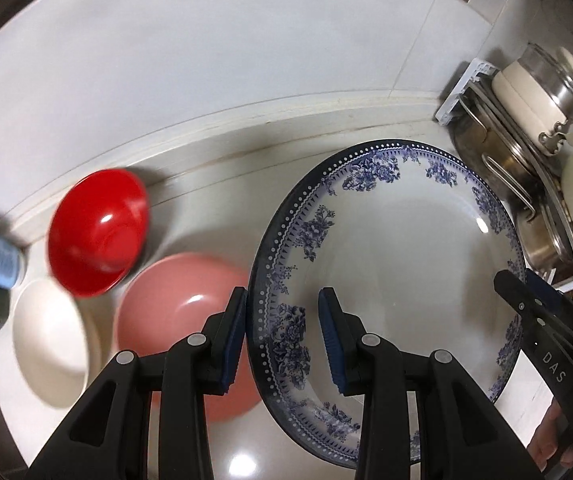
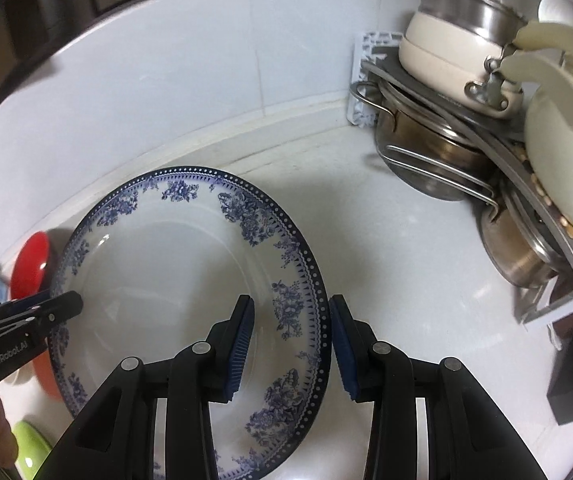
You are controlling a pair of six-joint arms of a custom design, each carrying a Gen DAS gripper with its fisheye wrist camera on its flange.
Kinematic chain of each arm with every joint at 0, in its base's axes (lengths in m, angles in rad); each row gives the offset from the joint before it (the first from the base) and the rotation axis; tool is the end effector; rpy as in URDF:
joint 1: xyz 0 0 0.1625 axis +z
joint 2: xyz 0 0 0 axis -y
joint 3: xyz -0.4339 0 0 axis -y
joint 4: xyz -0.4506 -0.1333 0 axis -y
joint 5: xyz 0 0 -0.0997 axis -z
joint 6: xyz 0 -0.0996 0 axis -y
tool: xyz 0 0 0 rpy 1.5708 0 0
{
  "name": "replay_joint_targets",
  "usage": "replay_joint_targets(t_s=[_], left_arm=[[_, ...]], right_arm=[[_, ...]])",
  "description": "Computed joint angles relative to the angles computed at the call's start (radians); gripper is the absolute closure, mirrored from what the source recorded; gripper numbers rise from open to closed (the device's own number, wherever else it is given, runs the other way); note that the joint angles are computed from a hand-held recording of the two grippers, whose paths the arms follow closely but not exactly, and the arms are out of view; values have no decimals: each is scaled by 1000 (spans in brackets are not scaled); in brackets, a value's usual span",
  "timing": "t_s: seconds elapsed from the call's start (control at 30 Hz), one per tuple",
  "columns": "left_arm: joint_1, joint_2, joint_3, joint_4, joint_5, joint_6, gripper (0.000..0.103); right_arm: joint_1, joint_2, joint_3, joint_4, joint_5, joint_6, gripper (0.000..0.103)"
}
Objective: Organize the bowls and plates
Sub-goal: 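Lift and carry the blue-patterned plate with both grippers toward the green plate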
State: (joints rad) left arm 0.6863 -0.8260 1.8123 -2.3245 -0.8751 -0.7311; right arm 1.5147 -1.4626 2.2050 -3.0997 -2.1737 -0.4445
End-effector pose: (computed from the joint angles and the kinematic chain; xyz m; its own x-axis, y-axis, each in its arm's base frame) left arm -0.3564 -0.5467 0.0083 -0.7796 0.1000 -0.6182 0.3119 0.9180 -0.2448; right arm 0.0483 -0.5109 0.3019 -0.7392 0.1003 0.6660 -0.3082 0.8289 -0.4669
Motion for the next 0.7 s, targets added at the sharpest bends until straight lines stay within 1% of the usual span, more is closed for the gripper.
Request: replay_joint_targets(t_s=[0.4,0.7], left_arm=[[-70,-206,220,-9,19,-122,67],[-107,-372,366,60,38,-249,67]], right_arm=[[99,-73,141,-57,-35,7,63],[183,-82,221,-70,-52,38,63]])
